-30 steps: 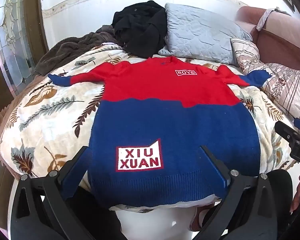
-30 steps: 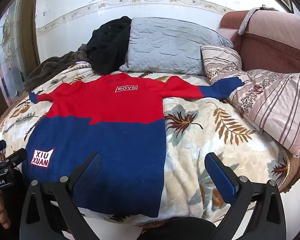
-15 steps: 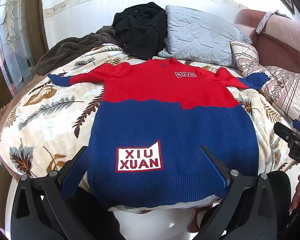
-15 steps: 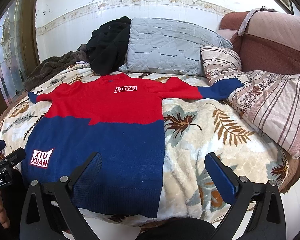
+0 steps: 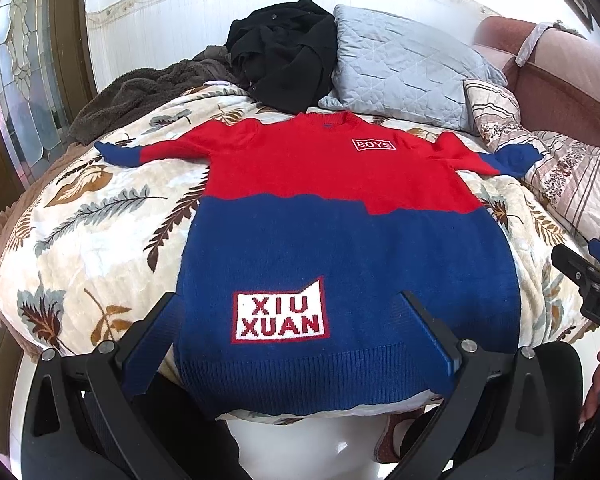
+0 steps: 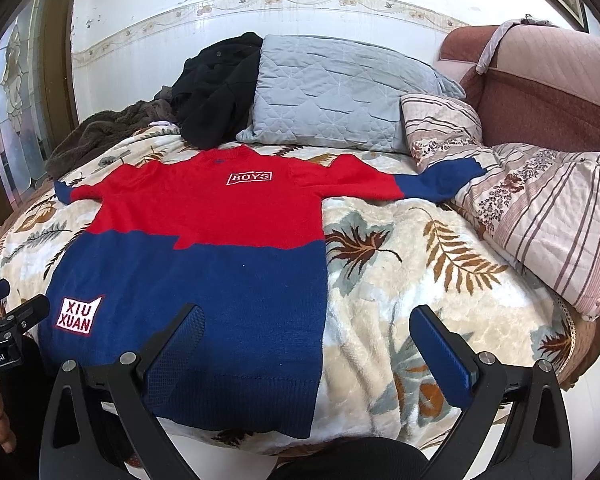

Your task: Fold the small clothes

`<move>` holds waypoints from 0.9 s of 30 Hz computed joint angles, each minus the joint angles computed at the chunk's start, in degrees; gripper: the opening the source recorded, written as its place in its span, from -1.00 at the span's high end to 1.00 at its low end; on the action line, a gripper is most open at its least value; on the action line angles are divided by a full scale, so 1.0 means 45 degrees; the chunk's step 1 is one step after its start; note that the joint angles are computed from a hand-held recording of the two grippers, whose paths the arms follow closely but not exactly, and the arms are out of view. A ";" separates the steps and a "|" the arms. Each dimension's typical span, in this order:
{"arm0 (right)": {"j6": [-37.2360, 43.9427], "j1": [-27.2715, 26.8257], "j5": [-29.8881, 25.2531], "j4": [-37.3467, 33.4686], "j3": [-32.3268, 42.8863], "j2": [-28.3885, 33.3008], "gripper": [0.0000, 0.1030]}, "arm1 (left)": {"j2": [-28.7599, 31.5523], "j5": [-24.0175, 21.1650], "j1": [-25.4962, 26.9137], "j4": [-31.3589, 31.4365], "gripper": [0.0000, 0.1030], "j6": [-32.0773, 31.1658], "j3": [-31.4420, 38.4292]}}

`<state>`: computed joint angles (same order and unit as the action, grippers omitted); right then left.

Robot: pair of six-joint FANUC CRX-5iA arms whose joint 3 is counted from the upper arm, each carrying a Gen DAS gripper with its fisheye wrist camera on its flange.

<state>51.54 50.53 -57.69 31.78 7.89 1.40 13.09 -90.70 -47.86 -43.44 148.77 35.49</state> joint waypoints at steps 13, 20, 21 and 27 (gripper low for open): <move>0.0143 -0.0203 0.0014 -0.0291 0.0114 0.0162 -1.00 | 0.0063 0.0125 0.0406 0.0566 -1.00 -0.0053 -0.0082; 0.0375 -0.0318 0.0008 -0.0617 0.0284 0.0373 -1.00 | 0.0089 0.0181 0.0568 0.0731 -1.00 -0.0110 -0.0140; 0.0450 -0.0347 0.0021 -0.0733 0.0331 0.0404 -1.00 | 0.0088 0.0203 0.0624 0.0803 -1.00 -0.0117 -0.0166; 0.0659 -0.0469 -0.0040 -0.1093 0.0606 0.0668 -1.00 | 0.0090 0.0308 0.1012 0.1226 -1.00 -0.0085 -0.0329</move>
<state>54.50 48.42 -57.88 26.87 10.62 4.41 13.49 -89.31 -43.30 -37.92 148.39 34.01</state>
